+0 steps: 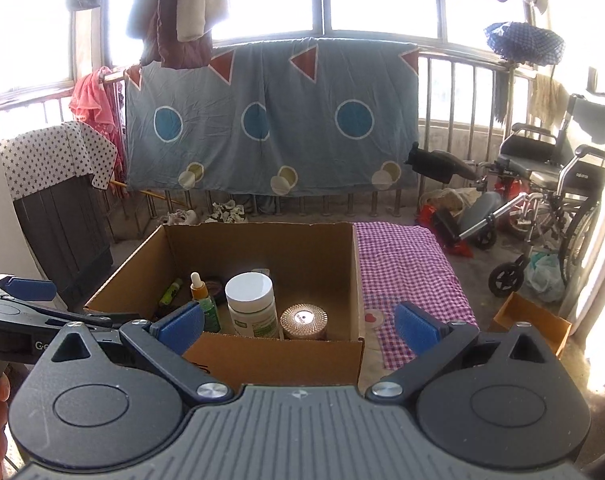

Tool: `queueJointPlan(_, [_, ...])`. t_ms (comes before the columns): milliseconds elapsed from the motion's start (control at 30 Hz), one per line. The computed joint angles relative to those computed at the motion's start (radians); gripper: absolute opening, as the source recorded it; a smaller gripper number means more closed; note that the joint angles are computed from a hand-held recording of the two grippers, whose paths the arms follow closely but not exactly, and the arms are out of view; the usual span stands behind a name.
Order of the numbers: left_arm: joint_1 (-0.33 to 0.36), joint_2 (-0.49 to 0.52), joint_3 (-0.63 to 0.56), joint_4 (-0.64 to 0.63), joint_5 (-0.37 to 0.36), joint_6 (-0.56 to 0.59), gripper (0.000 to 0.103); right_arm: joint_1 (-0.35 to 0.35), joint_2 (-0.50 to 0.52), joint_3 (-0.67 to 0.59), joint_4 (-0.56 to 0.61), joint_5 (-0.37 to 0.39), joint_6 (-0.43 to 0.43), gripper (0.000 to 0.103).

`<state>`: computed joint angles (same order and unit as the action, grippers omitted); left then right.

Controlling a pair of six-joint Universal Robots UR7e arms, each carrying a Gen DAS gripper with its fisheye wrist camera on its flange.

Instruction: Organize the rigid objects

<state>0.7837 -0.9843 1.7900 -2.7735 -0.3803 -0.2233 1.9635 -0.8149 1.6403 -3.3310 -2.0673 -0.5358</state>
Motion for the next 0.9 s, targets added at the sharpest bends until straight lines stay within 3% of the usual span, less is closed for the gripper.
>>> queueJointPlan(133, [0.003,0.01,-0.007,0.001,0.021,-0.016,0.103,-0.006,0.023,-0.021,-0.025,-0.029,-0.005,0.103])
queueJointPlan(400, [0.028,0.007,-0.026,0.016,-0.004,-0.055,0.103,-0.039,0.018,-0.054,0.065,-0.001,0.103,0.103])
queueJointPlan(600, [0.037,0.013,-0.043,0.069,0.012,-0.096,0.103,-0.041,0.054,-0.097,0.081,-0.058,0.085,0.103])
queueJointPlan(900, [0.053,0.014,-0.081,0.203,0.004,-0.2,0.103,-0.038,0.099,-0.151,0.176,-0.051,0.056,0.103])
